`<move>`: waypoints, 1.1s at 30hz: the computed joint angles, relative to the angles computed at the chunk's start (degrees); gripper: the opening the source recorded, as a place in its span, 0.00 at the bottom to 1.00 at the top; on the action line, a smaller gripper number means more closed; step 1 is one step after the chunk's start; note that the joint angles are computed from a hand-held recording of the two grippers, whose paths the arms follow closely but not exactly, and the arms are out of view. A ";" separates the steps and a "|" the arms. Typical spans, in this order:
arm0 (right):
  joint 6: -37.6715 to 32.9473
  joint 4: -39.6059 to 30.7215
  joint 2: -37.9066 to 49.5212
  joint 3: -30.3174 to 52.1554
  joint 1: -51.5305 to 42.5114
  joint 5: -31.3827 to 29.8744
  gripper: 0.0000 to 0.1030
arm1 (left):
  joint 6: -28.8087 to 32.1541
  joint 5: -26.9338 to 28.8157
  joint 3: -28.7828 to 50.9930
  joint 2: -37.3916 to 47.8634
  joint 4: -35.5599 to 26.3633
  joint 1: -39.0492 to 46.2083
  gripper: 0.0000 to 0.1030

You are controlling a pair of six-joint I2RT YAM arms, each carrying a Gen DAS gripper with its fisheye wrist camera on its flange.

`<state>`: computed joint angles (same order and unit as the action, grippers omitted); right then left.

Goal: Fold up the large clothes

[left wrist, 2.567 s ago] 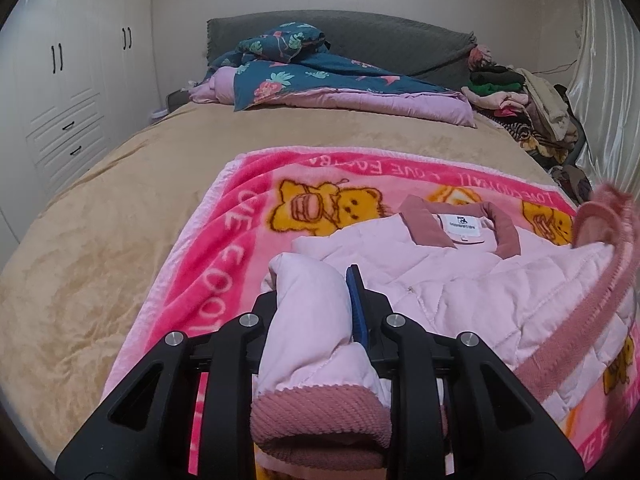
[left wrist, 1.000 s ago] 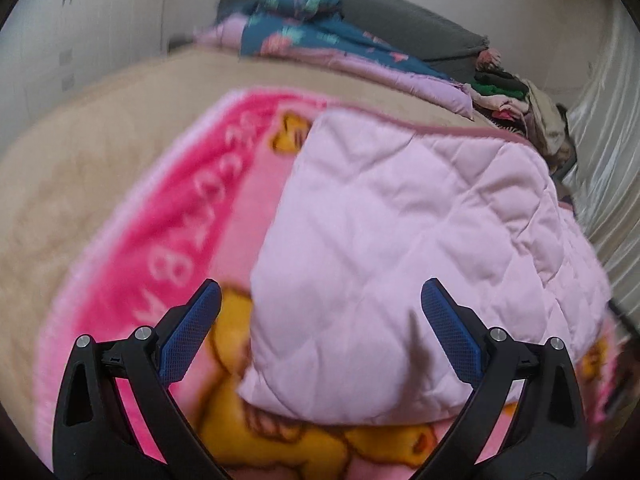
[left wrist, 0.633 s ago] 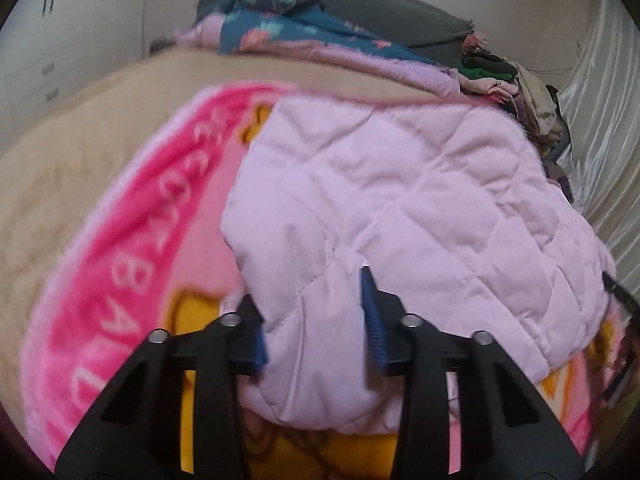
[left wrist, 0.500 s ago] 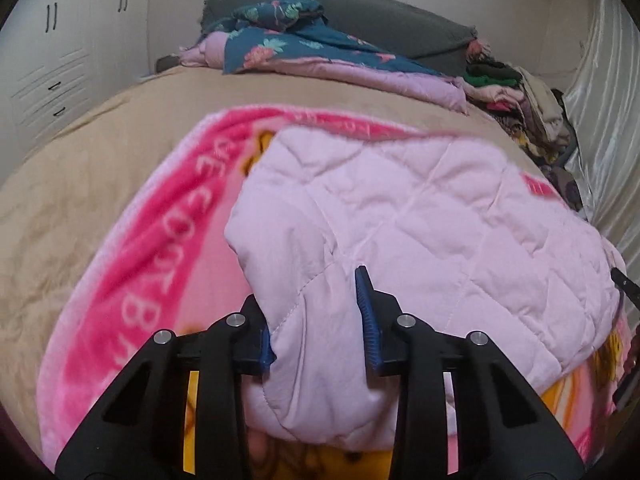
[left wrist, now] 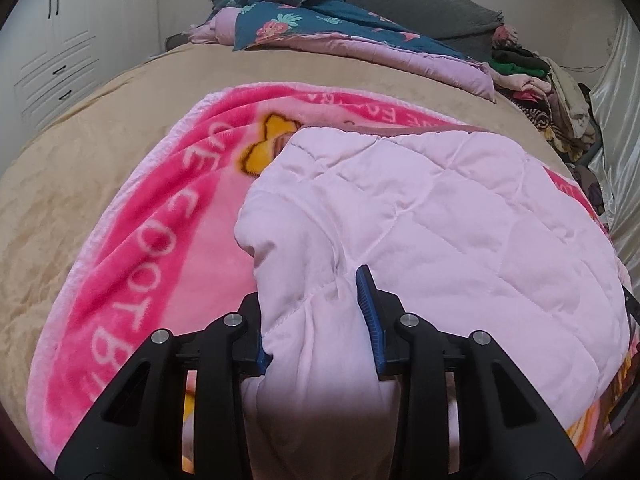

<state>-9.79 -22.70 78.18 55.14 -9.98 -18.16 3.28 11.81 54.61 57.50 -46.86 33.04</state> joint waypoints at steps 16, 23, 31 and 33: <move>-2.28 -8.76 -7.77 -1.71 -11.88 -12.46 0.89 | 1.24 1.42 -1.61 -5.61 -2.71 3.15 0.61; -6.38 -15.60 -11.98 -3.13 -19.73 -20.38 0.95 | 2.25 5.30 -1.89 -11.22 -7.28 6.95 0.84; -10.56 -21.55 -14.48 -5.78 -23.73 -23.05 0.96 | 4.90 9.74 -2.08 -15.20 -13.29 13.10 0.91; -10.97 -22.18 -15.11 -6.72 -24.11 -23.21 0.96 | 6.04 11.40 -2.41 -15.64 -14.80 15.67 0.91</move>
<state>-20.77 -44.88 63.07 48.42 -34.08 -41.36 9.31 23.20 52.20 41.86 -61.66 48.71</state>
